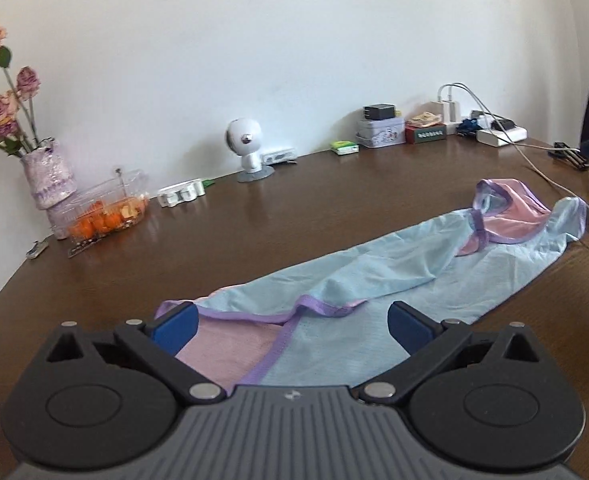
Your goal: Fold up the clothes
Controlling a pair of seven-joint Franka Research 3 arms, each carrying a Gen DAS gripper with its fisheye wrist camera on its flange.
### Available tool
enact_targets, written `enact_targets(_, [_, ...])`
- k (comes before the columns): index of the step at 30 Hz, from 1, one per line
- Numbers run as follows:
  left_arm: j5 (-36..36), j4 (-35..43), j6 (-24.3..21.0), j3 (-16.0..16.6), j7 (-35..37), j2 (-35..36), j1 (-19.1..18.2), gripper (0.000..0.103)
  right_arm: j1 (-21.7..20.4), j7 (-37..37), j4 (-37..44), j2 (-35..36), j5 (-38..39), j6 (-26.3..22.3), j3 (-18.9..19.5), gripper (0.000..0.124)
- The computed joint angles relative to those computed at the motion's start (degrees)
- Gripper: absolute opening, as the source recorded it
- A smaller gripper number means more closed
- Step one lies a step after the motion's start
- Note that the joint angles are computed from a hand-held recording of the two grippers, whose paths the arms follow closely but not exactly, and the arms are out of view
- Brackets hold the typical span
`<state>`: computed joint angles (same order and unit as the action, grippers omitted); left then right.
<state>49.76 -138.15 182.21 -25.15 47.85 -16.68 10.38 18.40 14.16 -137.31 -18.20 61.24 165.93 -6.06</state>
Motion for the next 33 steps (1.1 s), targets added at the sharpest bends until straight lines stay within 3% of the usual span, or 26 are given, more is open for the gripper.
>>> enact_targets(4, [4.00,3.20,-3.28,-2.66,-1.60,2.80,0.01,0.103,-1.55,2.80,-2.42,-1.64,-3.45,1.66,0.43,0.103])
enact_targets(7, [6.74,5.16,-3.55,-2.23,-4.14,4.79,-1.65,0.103,-0.87,0.76,-1.81,-1.76,-3.63,1.30,-2.07,0.103])
enact_targets(9, [8.08,6.37,-4.46,-1.73,-4.89,5.93,-3.24,0.103,-1.97,1.66,1.29,1.60,-5.44,2.68,-1.74,0.103])
enact_targets(11, [10.20,7.23,-5.87,-1.66,-6.62,6.39,-4.35,0.103,-4.11,4.94,7.39,7.30,-8.42,0.36,-1.73,0.103])
enact_targets(14, [11.16,6.98,-6.84,-0.16,-7.91,5.91,-6.68,0.103,-9.01,17.36,19.65,17.63,-16.07,-9.43,-0.44,0.099])
enact_targets(16, [11.38,6.26,-7.54,1.08,-9.13,4.93,-8.18,0.103,-10.79,22.94,27.63,24.29,-20.03,-14.13,0.39,0.078])
enact_targets(21, [12.35,3.95,-10.41,3.86,-13.98,1.76,-10.94,0.103,-13.46,29.44,41.77,35.25,-27.40,-24.85,3.43,0.052])
enact_targets(22, [12.39,3.42,-11.01,4.29,-14.62,1.08,-11.34,0.103,-13.42,30.90,43.17,36.40,-29.74,-25.84,3.75,0.037])
enact_targets(25, [10.90,2.16,-11.56,5.91,-13.76,0.02,-12.61,0.103,-14.44,31.16,43.16,36.74,-32.36,-25.82,5.63,0.008])
enact_targets(28, [10.03,2.33,-12.12,6.37,-13.11,0.45,-12.81,0.103,-14.98,28.92,39.52,34.13,-32.00,-20.67,7.03,0.006])
enact_targets(31, [9.88,2.85,-12.01,6.71,-12.92,1.20,-12.78,0.103,-16.78,20.03,33.39,28.39,-25.07,-17.01,8.99,0.006])
enact_targets(33, [10.19,3.30,-11.49,6.96,-12.63,1.92,-12.70,0.103,-16.31,14.21,27.13,23.27,-21.50,-11.84,8.90,0.006])
